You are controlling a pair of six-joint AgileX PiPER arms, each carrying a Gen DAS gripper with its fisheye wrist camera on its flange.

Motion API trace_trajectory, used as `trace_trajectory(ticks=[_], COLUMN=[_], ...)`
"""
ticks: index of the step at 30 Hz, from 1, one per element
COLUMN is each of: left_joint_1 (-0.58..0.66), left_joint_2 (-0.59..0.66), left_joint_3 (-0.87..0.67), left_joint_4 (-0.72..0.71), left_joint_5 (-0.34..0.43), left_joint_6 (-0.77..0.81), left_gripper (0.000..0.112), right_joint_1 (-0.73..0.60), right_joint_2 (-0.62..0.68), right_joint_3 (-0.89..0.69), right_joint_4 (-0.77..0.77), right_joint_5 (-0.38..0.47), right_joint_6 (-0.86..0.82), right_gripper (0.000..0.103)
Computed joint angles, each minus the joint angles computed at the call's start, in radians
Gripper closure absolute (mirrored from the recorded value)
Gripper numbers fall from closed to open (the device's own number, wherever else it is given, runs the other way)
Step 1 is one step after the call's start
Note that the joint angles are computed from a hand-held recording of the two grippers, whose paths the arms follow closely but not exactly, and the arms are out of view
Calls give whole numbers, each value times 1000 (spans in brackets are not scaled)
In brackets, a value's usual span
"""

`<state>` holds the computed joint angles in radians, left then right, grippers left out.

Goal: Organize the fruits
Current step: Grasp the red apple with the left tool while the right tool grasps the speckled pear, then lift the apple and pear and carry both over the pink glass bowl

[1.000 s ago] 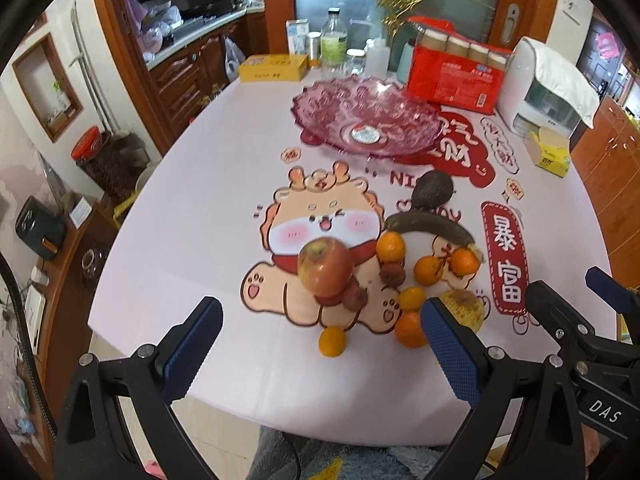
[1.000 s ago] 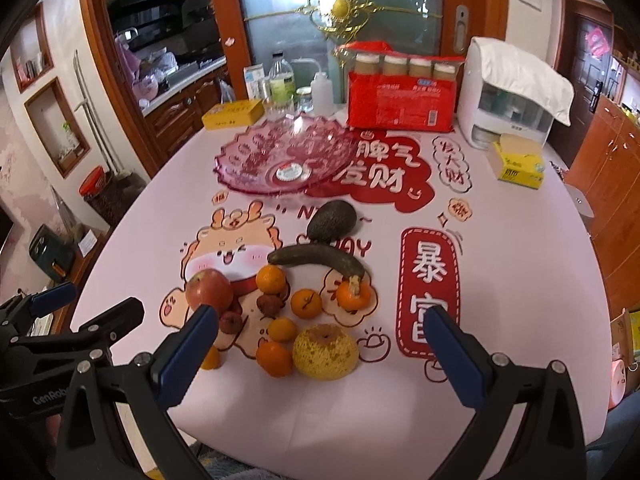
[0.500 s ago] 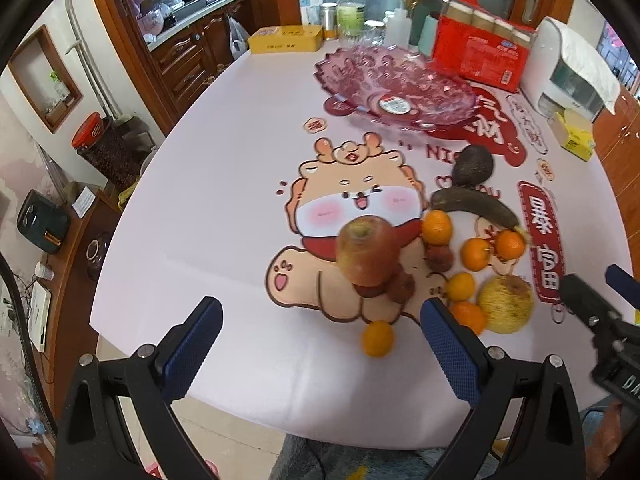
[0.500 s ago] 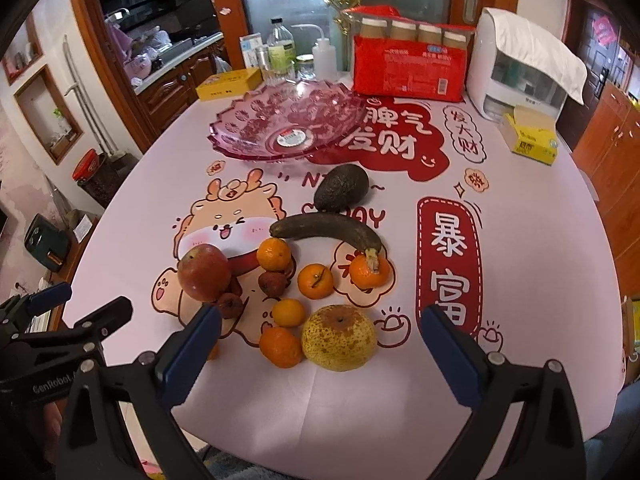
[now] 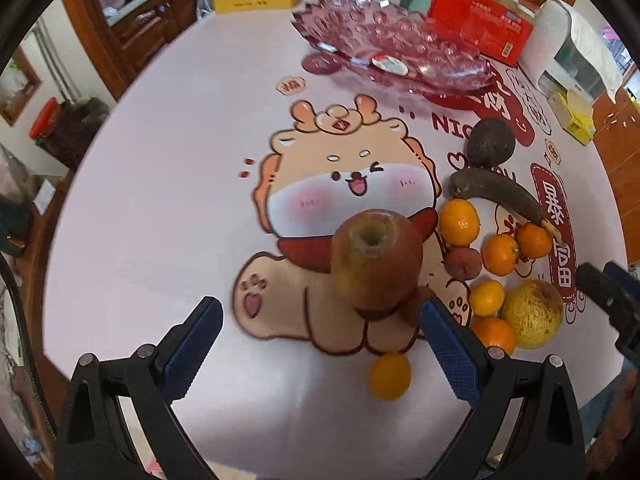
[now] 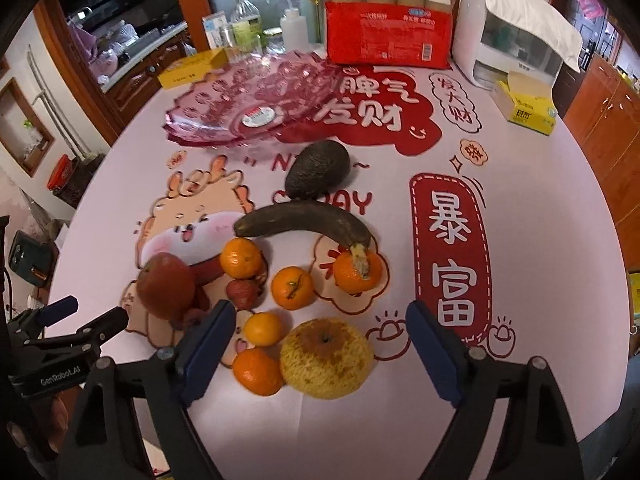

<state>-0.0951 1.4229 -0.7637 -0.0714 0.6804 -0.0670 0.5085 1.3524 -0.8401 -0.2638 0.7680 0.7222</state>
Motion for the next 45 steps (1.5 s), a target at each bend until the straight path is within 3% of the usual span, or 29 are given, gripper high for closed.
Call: trace_trajectory(ticks=[7,10,18,26,34,37,45], left_joint_1=[3,20,2,24,0,8,-35], left_joint_2=[160,198,283,344,339,330,205], left_joint_3=[-70,-91,-124,-150,-143,-131,-73], left_joint_4=[-75,-163,-226,-335,-325,-329,-176], left_joint_5=[-44,-35,-15,-3,-35,-36,-70], left_joint_6=[104,207,279,368,370,367,220], left_gripper=[17,17,33,39,48,49,49], right_joint_1=[-64,-71,-146,-223,-273,-264,-223], right_joint_2=[18,25,83,139,161,158,76], right_joint_3=[58,83,130,160,174,173,177], right_joint_4=[189,217,384,538,652,622,524], right_joint_5=[-50,-64,-105,-169,-188,-189,-166], right_joint_6=[-168,-197,-330,-452,-551,-525,-430], right_gripper=[19,19,26,26,28,29,29])
